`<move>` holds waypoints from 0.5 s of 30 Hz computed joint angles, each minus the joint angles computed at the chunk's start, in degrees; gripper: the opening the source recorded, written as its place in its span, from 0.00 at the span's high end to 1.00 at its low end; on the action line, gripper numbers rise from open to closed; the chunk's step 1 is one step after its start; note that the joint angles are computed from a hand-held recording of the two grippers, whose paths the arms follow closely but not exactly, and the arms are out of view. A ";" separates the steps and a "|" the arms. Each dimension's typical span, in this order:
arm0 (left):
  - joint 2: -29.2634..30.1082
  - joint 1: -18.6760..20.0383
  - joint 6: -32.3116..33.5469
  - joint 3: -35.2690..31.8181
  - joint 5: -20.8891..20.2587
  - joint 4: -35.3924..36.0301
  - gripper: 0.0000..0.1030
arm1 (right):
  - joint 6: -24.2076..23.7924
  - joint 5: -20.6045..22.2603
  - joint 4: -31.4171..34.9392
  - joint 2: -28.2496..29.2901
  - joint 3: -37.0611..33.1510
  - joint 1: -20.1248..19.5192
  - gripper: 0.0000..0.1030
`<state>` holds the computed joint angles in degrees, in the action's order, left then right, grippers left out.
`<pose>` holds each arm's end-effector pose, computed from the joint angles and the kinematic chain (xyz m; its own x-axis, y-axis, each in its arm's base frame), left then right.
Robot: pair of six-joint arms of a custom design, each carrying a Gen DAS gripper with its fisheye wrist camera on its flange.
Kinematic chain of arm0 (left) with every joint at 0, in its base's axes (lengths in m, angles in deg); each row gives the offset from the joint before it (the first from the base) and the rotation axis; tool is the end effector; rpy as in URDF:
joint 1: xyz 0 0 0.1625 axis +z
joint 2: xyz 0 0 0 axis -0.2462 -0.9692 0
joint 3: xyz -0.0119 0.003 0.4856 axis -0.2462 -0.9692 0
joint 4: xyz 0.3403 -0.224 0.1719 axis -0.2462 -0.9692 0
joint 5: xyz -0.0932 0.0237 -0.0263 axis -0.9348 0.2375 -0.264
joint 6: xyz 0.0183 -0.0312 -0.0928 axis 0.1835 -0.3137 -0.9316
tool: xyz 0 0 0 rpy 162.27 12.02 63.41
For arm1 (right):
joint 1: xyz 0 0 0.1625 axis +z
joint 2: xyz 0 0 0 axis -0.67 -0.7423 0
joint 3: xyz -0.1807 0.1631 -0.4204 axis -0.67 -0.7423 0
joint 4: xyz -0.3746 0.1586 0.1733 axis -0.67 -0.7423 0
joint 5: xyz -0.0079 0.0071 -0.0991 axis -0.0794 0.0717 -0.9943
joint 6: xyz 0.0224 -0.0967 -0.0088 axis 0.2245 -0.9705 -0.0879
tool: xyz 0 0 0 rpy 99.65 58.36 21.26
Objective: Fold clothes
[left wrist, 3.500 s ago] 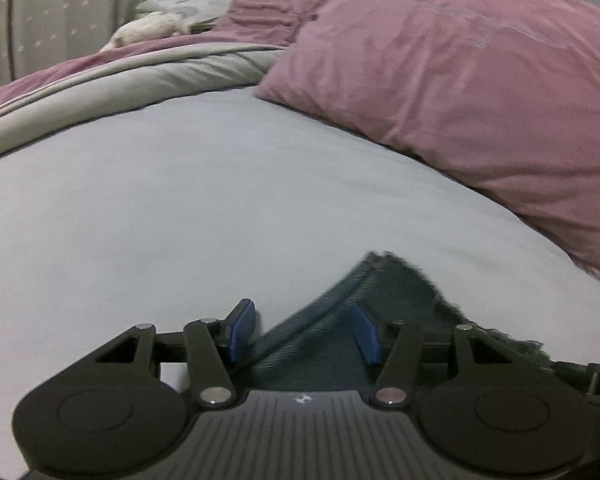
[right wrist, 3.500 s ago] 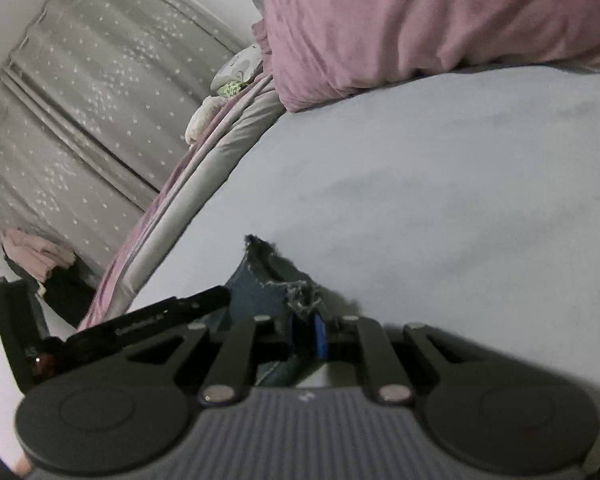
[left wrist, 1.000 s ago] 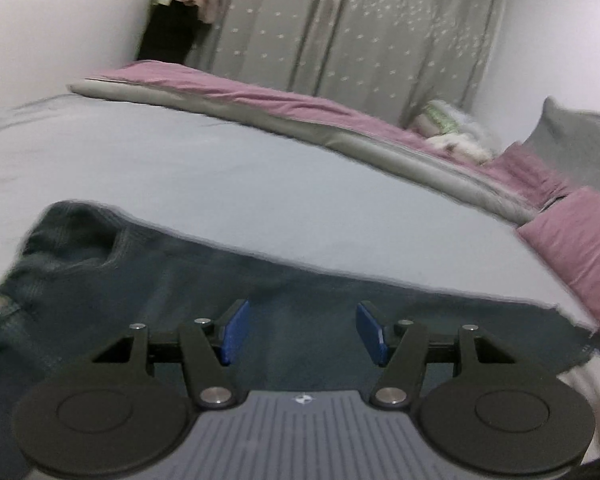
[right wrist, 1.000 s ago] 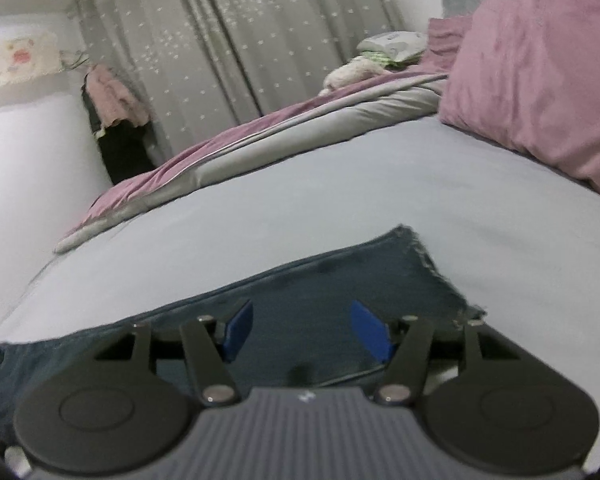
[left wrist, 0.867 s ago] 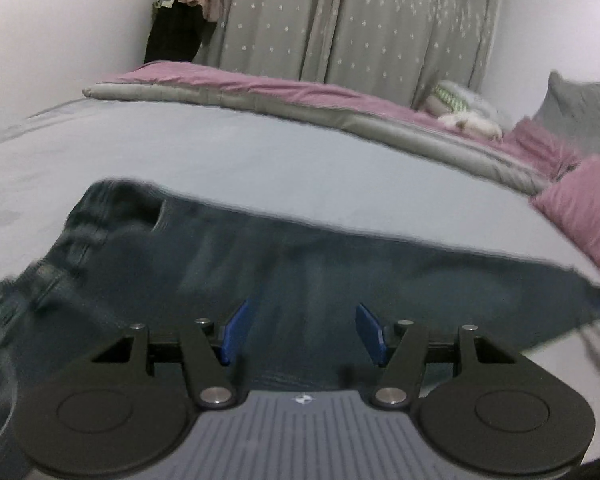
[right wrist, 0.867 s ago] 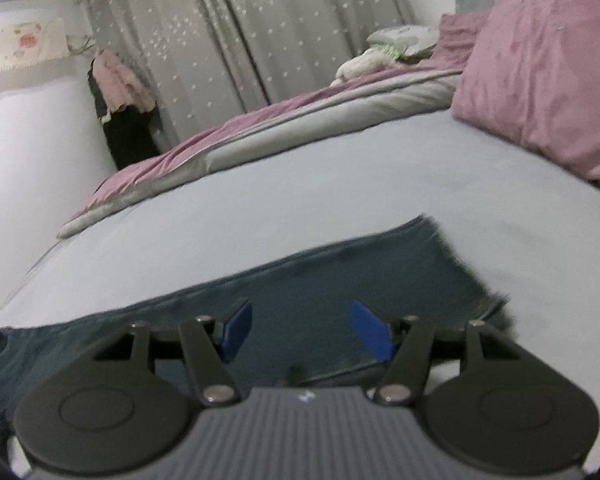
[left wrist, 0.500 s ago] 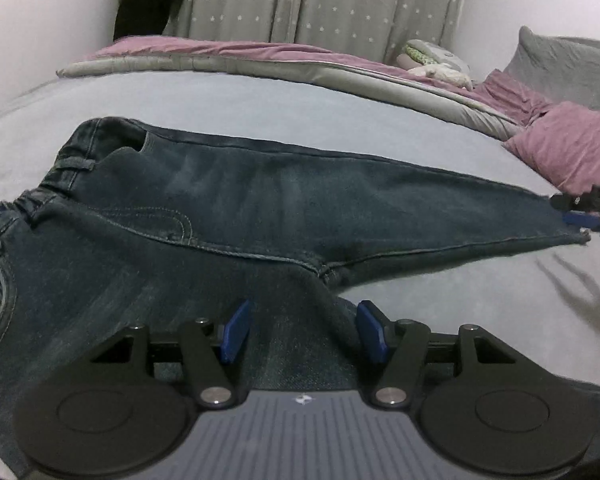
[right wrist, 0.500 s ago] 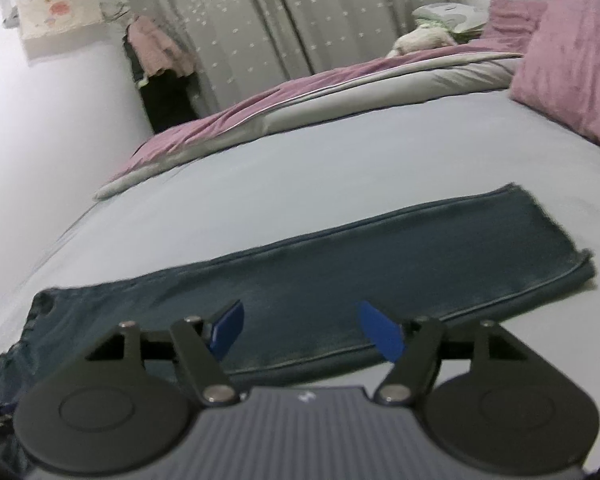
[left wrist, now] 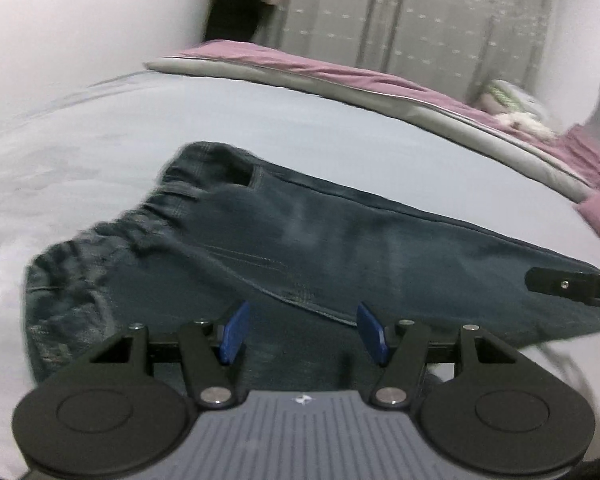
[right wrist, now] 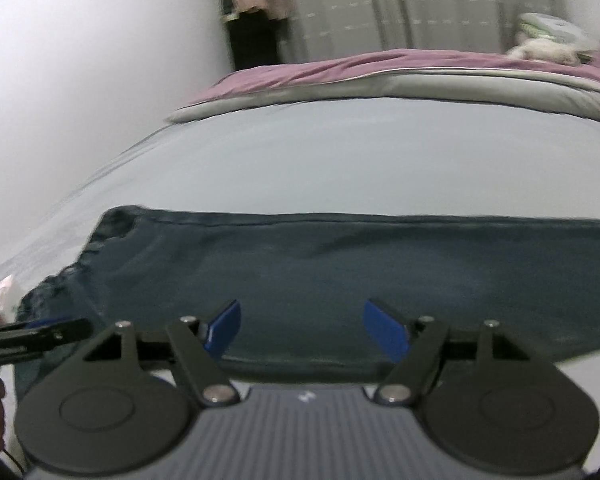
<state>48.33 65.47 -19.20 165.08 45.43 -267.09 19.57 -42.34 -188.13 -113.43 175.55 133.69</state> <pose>-0.2710 -0.6883 0.1440 -0.8019 -0.2241 -0.5539 0.3473 0.5795 -0.7372 0.1416 -0.7584 0.2880 -0.7950 -0.3826 0.4706 -0.5959 0.6375 -0.4883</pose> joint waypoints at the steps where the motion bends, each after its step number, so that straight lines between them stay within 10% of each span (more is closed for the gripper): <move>1: -0.24 0.08 -1.58 -0.04 1.06 1.20 0.43 | -0.14 0.19 0.31 0.95 -0.47 0.74 0.32; 15: -3.39 2.30 -15.04 1.73 5.46 9.02 0.42 | -3.11 1.23 11.11 14.53 -11.03 7.63 0.49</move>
<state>44.94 67.77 -34.24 166.81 50.90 -258.07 16.45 -41.11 -177.02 -98.90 164.53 141.32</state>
